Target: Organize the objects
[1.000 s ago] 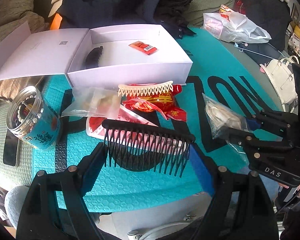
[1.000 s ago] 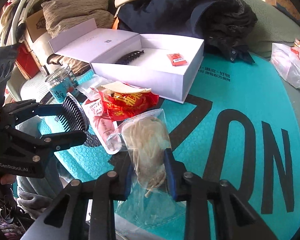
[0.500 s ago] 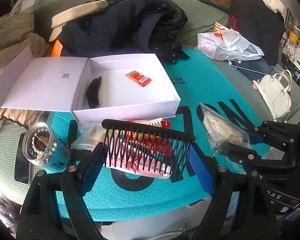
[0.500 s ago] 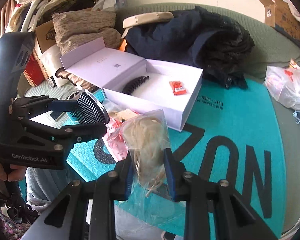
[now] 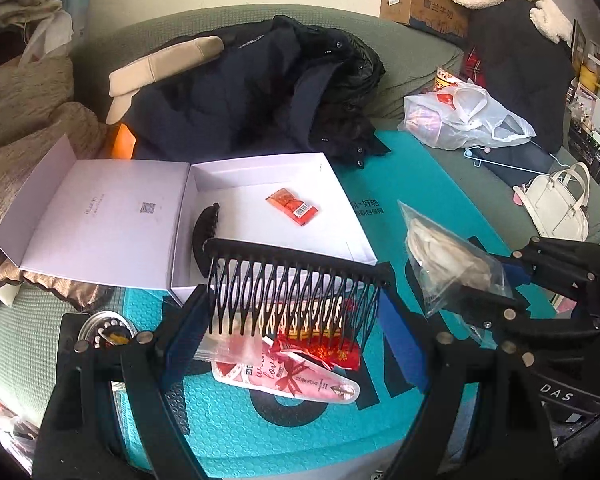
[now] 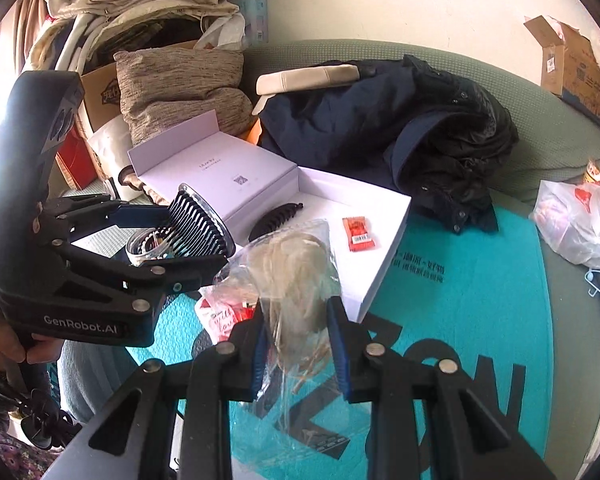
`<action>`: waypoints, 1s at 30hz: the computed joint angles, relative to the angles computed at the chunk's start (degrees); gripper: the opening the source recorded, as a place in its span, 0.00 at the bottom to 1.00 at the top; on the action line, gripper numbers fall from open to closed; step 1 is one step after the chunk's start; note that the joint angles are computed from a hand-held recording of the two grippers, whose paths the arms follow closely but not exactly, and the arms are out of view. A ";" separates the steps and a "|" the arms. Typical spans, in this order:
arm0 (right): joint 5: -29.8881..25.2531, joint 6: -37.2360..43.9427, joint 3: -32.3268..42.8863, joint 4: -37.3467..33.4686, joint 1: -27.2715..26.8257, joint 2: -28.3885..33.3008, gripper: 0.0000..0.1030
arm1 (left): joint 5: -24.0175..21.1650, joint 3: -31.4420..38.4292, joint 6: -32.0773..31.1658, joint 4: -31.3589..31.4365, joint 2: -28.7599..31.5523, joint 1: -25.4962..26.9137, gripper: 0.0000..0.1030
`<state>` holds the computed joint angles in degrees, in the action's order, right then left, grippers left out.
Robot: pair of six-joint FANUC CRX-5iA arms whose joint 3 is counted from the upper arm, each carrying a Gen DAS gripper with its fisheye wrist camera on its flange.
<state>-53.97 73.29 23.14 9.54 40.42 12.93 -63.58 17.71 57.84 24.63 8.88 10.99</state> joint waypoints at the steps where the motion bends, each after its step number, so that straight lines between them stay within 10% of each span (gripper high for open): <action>1: -0.07 0.39 0.87 -0.26 -0.20 0.58 0.26 | -0.15 0.96 0.26 -0.23 0.66 -0.09 0.79; 30: -8.72 12.63 32.48 -8.53 -6.88 22.92 0.26 | -5.29 32.20 5.53 -6.06 25.64 -3.00 0.79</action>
<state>-62.68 85.92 55.62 1.02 33.54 35.85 -68.87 49.92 63.37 18.57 34.51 8.00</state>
